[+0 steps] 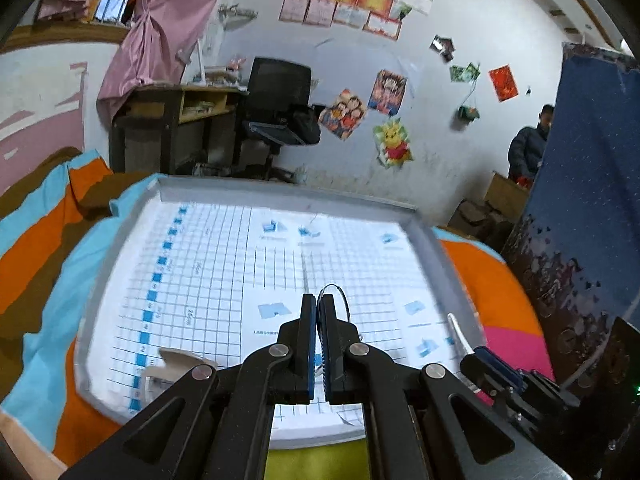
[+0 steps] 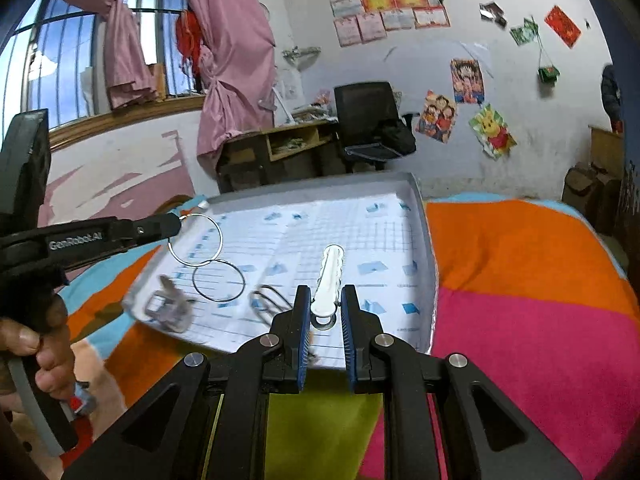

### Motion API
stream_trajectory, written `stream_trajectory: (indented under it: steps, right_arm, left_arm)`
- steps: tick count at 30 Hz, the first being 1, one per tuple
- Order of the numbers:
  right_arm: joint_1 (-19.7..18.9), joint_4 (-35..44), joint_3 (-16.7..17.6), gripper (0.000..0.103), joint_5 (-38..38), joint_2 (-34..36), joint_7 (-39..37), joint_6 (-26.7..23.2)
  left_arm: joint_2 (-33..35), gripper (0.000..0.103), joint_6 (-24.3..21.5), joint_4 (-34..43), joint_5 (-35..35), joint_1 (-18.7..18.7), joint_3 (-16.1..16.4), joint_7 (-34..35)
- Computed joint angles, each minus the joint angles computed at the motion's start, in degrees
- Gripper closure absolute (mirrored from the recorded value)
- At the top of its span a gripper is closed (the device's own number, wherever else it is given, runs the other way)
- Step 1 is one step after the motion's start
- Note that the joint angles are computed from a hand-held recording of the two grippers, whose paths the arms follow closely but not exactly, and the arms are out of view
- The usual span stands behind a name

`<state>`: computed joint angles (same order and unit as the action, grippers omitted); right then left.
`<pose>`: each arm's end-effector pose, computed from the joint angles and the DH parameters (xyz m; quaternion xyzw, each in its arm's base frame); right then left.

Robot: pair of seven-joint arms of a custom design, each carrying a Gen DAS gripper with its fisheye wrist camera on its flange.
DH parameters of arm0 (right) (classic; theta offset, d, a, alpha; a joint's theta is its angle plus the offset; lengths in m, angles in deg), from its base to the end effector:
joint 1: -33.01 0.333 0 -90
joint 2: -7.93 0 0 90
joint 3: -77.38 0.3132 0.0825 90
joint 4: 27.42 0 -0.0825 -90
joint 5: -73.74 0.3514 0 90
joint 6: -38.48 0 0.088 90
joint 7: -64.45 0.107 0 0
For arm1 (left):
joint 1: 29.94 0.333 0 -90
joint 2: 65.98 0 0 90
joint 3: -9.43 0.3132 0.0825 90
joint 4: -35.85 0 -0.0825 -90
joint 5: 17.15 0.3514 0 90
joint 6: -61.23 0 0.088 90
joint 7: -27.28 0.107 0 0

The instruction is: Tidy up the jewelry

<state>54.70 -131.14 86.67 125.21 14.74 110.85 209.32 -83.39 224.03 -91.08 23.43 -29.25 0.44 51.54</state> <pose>0.5487 0.2593 0.5869 -0.7230 0.4415 -0.1746 0.5019 0.4679 -0.1123 0.6080 -0.7286 0.4809 -0.3720 0.3155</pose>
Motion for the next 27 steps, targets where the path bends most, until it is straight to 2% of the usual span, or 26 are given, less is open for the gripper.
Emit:
stream_trajectory:
  steps: [4, 11, 19, 21, 25, 27]
  right_arm:
    - [0.01, 1.15, -0.01, 0.089, -0.69, 2.07, 1.14, -1.2]
    - [0.77, 1.87, -0.82, 0.089, -6.95, 3.66, 6.59, -1.26]
    - [0.93, 0.02, -0.86, 0.089, -10.8, 2.5, 8.72, 0.18]
    - [1.31, -0.42, -1.17, 0.087, -12.26, 2.14, 9.71, 0.77]
    - [1.09, -1.51, -0.75, 0.073, -12.02, 1.08, 8.86, 2.2]
    - [1.05, -1.86, -0.88, 0.072, -12.12, 0.52, 9.06, 2.07]
  left_arm:
    - [1.48, 0.1, -1.67, 0.32, -1.38, -0.45, 0.35, 0.67]
    - [2.15, 0.1, -6.8, 1.72, -1.25, -0.86, -0.3, 0.37]
    - [1.06, 0.1, -8.05, 0.66, 0.6, -1.09, -0.95, -2.37]
    - [0.69, 0.1, -8.17, 0.36, 0.95, -1.18, -0.96, -2.76]
    - [-0.92, 0.1, -8.81, -0.71, 1.55, -1.24, -1.18, -3.99]
    - [-1.68, 0.099, -9.5, -1.16, 1.16, -1.57, -1.15, -3.81]
